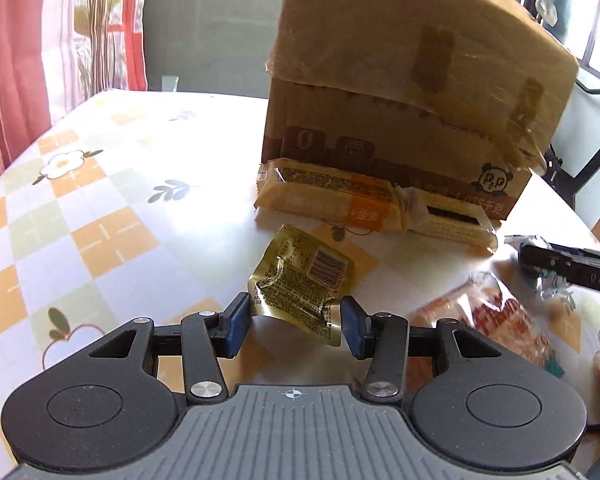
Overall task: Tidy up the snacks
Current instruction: 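Grasp the gold foil packet with the left tool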
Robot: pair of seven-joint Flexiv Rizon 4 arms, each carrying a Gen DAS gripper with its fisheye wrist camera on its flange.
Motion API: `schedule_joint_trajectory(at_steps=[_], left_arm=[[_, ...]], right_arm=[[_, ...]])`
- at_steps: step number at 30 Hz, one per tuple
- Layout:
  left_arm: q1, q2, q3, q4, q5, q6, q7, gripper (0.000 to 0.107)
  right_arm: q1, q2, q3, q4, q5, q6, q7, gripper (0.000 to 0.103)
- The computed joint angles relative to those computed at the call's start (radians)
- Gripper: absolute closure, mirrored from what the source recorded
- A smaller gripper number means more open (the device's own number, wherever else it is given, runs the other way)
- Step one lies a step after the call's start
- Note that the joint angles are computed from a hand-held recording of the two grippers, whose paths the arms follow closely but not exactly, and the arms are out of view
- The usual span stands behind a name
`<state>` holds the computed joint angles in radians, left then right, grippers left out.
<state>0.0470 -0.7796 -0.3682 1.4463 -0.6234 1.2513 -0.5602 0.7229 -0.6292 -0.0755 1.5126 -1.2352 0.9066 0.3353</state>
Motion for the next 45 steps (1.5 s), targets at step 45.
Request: schedule_joint_trajectory(at_steps=[45], left_arm=[[0.002,-0.063,-0.036,-0.057,0.098,0.076,0.035,0.05]], right_arm=[[-0.01,0.008,0.002,0.014,-0.024,0.023,0.035,0.052]])
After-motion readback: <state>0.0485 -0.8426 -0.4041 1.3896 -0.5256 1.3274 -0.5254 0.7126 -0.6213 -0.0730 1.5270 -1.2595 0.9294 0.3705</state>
